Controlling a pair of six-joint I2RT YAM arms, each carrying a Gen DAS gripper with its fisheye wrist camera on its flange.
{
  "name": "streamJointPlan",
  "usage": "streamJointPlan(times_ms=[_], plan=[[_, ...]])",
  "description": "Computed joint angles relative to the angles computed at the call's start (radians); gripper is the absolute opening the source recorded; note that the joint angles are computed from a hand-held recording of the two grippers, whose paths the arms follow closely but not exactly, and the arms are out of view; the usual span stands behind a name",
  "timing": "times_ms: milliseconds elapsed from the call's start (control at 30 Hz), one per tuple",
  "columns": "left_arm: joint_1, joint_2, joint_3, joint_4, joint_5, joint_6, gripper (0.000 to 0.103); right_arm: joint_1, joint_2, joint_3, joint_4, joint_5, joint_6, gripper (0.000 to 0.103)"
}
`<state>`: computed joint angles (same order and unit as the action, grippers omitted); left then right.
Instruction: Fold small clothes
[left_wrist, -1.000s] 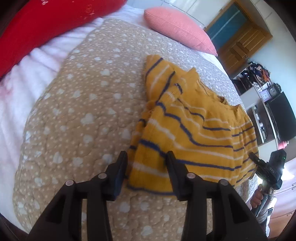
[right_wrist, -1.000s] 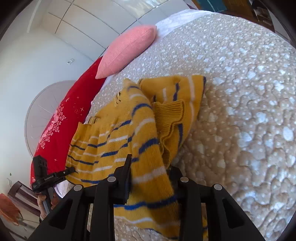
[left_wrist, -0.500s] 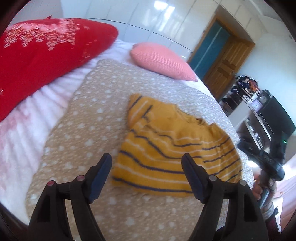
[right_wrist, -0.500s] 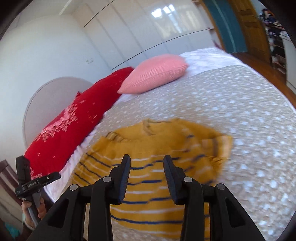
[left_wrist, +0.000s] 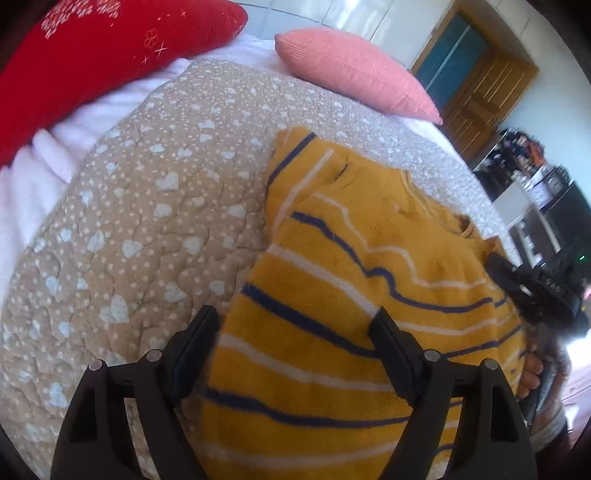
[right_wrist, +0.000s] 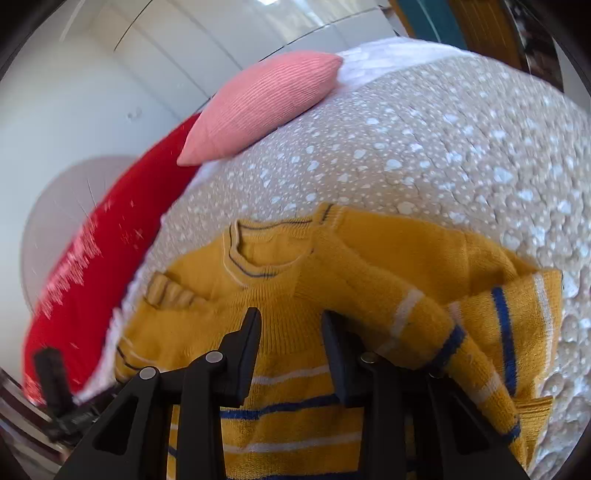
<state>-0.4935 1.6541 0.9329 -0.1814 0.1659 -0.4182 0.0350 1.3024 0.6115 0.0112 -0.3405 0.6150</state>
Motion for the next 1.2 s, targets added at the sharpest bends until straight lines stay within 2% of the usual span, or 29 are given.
streamJointPlan(times_ms=[133, 300, 333, 500, 667, 833, 1000, 1200], plan=[[0.047, -0.041, -0.012, -0.027, 0.049, -0.012, 0.082, 0.005, -0.024, 0.018, -0.052, 0.059, -0.010, 0.035], [0.098, -0.205, -0.073, -0.105, 0.014, 0.010, 0.082, 0.023, -0.153, 0.028, -0.191, 0.179, -0.051, 0.037], [0.106, -0.239, -0.085, -0.117, 0.016, 0.016, 0.082, 0.026, -0.183, 0.028, -0.216, 0.199, -0.060, 0.041], [0.111, -0.425, -0.146, -0.206, -0.027, 0.026, 0.083, 0.114, -0.388, 0.032, -0.369, 0.332, -0.093, 0.046], [0.054, -0.500, -0.217, -0.223, -0.061, -0.009, 0.083, 0.265, -0.469, 0.015, -0.440, 0.422, -0.055, 0.050], [-0.005, -0.451, -0.262, -0.165, -0.074, -0.064, 0.083, 0.411, -0.460, -0.029, -0.433, 0.487, -0.045, 0.051], [-0.059, -0.368, -0.290, -0.097, -0.145, -0.089, 0.083, 0.405, -0.406, -0.121, -0.341, 0.482, -0.060, 0.053], [-0.143, -0.340, -0.314, -0.038, -0.255, -0.097, 0.094, 0.433, -0.398, -0.180, -0.241, 0.534, -0.097, 0.057]])
